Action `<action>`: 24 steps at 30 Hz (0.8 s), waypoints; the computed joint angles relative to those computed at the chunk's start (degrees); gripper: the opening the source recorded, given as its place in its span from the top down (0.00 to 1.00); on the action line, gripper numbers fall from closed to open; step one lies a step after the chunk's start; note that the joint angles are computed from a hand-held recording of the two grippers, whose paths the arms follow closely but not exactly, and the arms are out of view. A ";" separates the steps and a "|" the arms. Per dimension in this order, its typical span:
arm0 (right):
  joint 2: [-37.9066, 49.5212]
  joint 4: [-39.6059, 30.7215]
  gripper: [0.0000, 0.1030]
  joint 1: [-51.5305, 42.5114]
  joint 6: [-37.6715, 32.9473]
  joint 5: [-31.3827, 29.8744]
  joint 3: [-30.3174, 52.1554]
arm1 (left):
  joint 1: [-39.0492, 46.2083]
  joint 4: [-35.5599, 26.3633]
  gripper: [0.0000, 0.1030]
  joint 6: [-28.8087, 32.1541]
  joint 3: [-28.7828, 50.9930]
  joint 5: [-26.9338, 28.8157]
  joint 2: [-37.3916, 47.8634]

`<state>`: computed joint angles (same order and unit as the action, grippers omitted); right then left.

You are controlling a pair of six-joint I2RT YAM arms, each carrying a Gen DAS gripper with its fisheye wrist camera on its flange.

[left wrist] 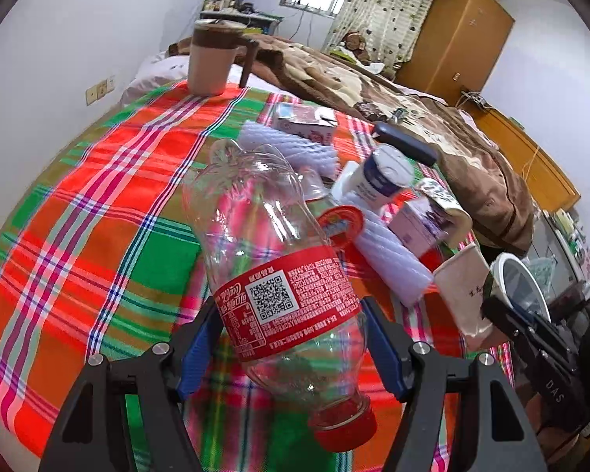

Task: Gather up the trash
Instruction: 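Grasp the clear red-capped bottle with the left tool while the right tool lifts the paper bag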

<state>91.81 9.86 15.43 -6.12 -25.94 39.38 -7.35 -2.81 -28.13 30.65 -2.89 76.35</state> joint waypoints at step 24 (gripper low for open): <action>-13.61 5.10 0.82 -16.78 2.05 -1.55 -8.96 | -22.29 -4.29 0.32 2.11 18.14 -5.14 8.75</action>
<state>78.19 14.97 -1.35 -4.07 -27.49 30.42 -29.64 -7.10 -26.02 48.79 -8.03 85.10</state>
